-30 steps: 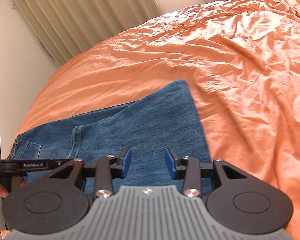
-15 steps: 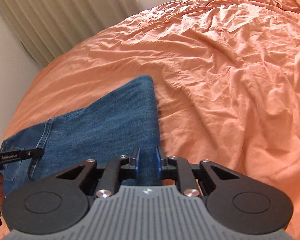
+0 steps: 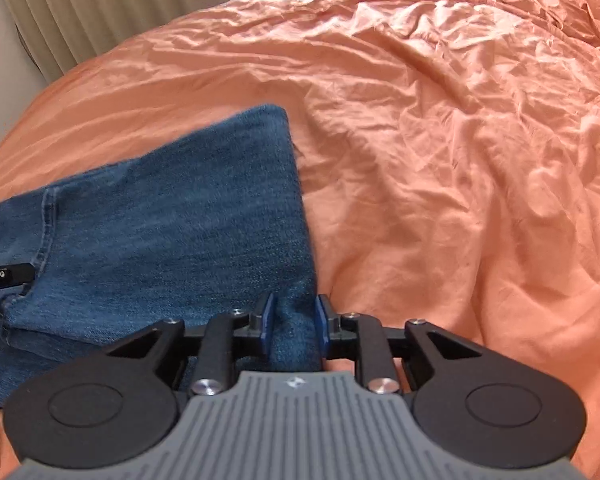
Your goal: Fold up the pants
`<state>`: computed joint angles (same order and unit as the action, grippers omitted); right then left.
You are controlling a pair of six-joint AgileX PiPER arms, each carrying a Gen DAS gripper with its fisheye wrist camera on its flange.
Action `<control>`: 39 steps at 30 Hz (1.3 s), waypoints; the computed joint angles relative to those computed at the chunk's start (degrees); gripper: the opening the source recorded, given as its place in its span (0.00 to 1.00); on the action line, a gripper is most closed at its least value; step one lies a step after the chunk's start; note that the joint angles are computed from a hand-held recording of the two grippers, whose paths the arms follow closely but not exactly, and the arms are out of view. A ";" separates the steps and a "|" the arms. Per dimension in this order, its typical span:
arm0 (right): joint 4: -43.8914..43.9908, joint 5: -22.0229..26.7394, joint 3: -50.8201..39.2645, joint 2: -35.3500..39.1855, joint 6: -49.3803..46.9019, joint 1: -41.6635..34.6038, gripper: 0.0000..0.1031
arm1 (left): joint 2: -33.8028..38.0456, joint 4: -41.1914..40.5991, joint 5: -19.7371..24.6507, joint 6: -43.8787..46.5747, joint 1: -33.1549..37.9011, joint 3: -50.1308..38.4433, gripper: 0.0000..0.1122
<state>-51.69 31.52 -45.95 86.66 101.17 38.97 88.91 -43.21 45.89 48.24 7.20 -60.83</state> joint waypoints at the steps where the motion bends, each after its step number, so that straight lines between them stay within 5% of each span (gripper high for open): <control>1: -3.29 0.89 0.05 -0.73 2.39 0.76 0.18 | -0.22 -1.75 0.29 1.84 0.45 -0.20 0.23; 5: -14.62 -1.31 -1.99 0.84 8.30 -1.47 0.12 | 1.22 -4.29 -0.96 2.72 -1.18 -2.57 0.24; 8: -20.51 -4.44 -3.99 4.24 12.54 -4.82 0.09 | 3.72 -5.88 -4.43 1.20 -3.81 -4.51 0.38; 12: -23.26 -5.97 -9.03 10.53 11.32 -8.42 0.02 | 8.22 -6.23 -7.00 0.19 -6.29 -7.61 0.39; 16: -21.73 -8.23 -12.94 15.67 8.59 -11.80 0.00 | 11.85 -4.48 -9.70 -2.09 -7.40 -9.13 0.23; 22: -14.94 -14.40 -14.99 21.54 3.45 -15.96 0.00 | 15.10 -2.03 -10.62 -3.58 -7.57 -10.72 0.16; 29: -20.57 -9.41 -12.68 17.52 9.11 -11.57 0.00 | 8.35 1.91 -12.79 -6.57 -8.10 -6.72 0.18; 36: -26.82 -9.68 -12.56 12.51 10.34 -2.76 0.00 | -2.64 2.46 -2.69 -4.61 4.41 -4.53 0.19; 39: -28.08 -10.38 -14.06 12.72 9.23 1.38 0.01 | -5.10 0.33 1.94 -3.78 13.64 -5.23 0.28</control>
<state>-79.77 21.14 -60.02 99.39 110.41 40.35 83.82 -42.88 47.84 44.47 20.84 -66.06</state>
